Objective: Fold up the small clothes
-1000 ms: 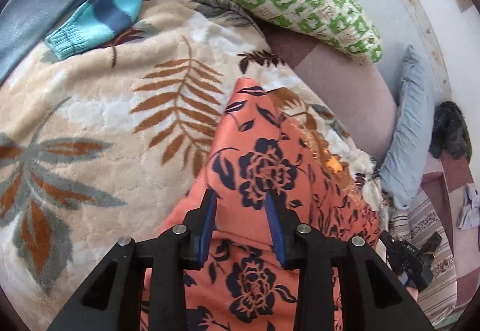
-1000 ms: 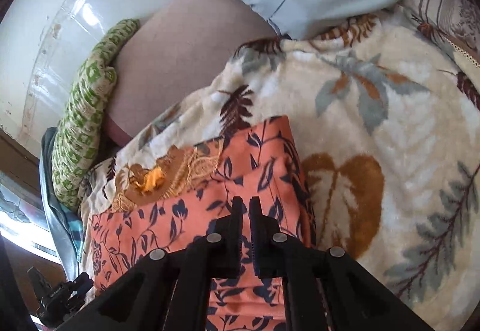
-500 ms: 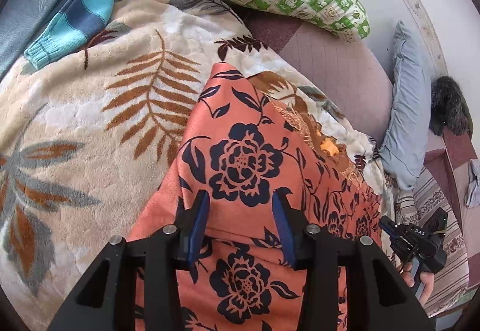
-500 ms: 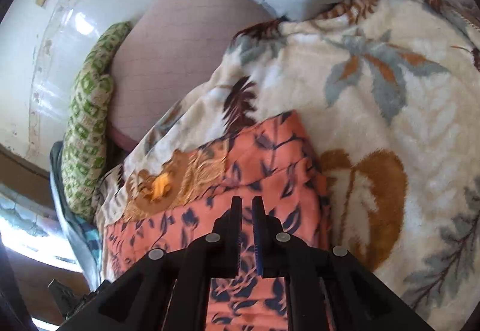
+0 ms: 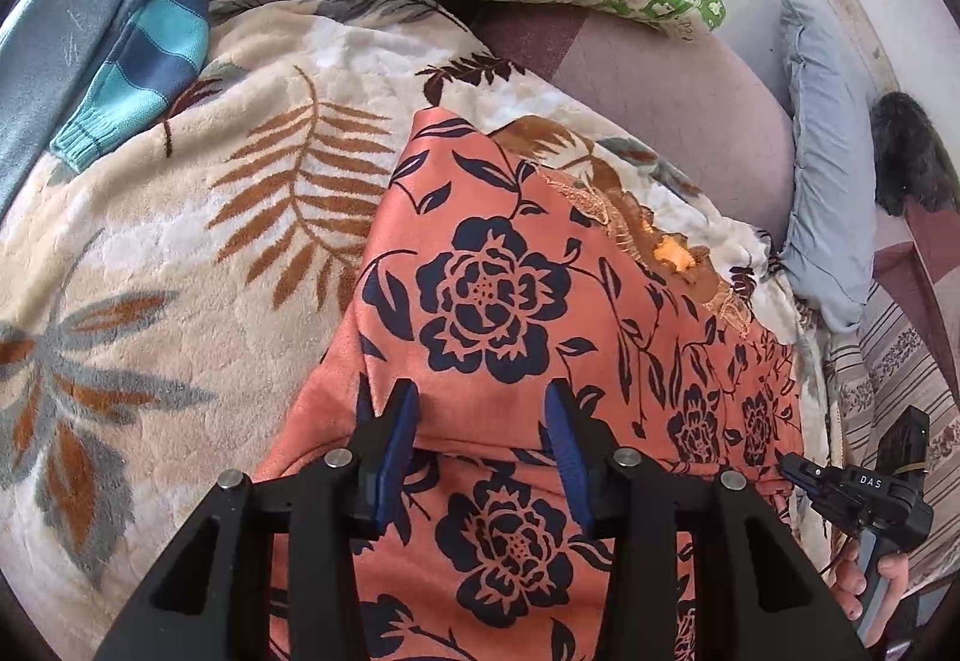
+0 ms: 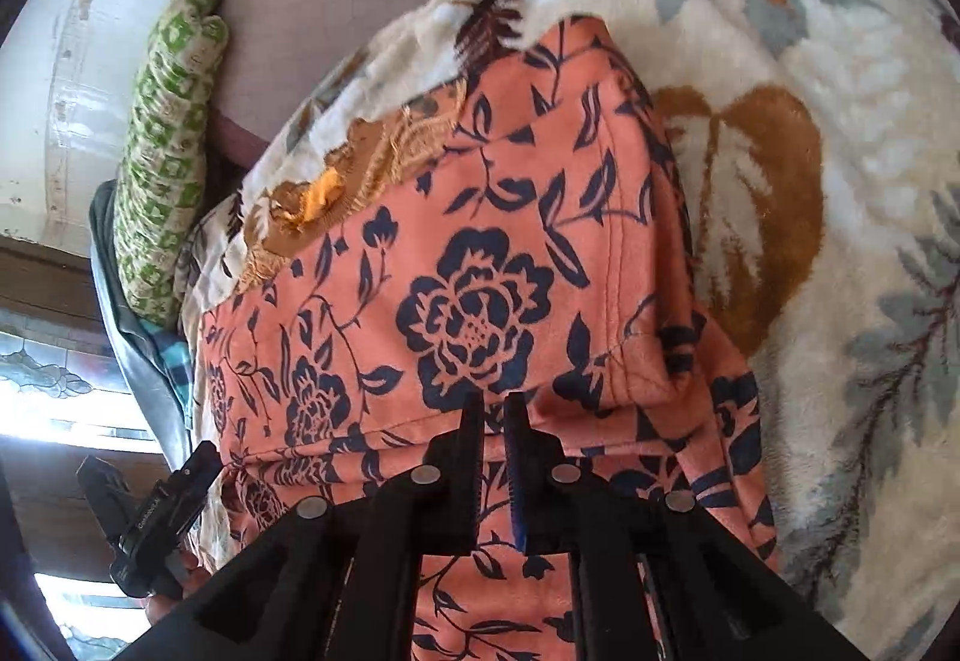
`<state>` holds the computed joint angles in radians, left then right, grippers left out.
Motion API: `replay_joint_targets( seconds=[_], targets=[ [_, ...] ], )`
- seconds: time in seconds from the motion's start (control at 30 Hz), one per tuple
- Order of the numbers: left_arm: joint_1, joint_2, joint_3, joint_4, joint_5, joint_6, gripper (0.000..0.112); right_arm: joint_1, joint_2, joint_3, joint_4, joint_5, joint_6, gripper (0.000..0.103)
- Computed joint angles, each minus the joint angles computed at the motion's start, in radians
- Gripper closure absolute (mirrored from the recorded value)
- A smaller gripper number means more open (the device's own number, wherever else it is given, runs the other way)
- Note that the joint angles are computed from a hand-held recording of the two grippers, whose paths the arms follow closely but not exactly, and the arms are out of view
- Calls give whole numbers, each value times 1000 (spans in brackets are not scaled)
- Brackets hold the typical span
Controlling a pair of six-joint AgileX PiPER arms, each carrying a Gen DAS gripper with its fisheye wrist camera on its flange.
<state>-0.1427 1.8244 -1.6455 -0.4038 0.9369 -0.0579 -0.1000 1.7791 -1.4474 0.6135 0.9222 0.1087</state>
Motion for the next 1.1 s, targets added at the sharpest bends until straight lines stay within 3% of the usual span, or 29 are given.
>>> replay_joint_targets(
  seconds=[0.17,0.27,0.4,0.5,0.63,0.83,0.93,1.0,1.1],
  targets=[
    [-35,47,-29,165,32,-102,68,-22,48,12,-69,-26,59,97],
    [-16,33,-24,127,41,-80,67,-81,21,68,71,-23,-11,97],
    [15,-5,-2,73,78,-56,67,-76,-87,119,-6,-57,-8,94],
    [40,-63,50,44,100,-16,67,-128,-189,234,99,-63,-126,94],
    [67,-198,201,60,73,11,51,-201,-347,424,166,-74,-228,94],
    [118,-409,459,64,62,19,47,-269,-506,590,225,-36,-296,94],
    [48,-619,645,279,-2,-112,35,-254,-622,644,194,-26,-295,94],
    [44,-735,731,318,21,-133,33,-241,-695,664,151,10,-287,93],
    [129,-854,788,251,96,-39,33,-271,-812,709,132,96,-310,91]
  ],
)
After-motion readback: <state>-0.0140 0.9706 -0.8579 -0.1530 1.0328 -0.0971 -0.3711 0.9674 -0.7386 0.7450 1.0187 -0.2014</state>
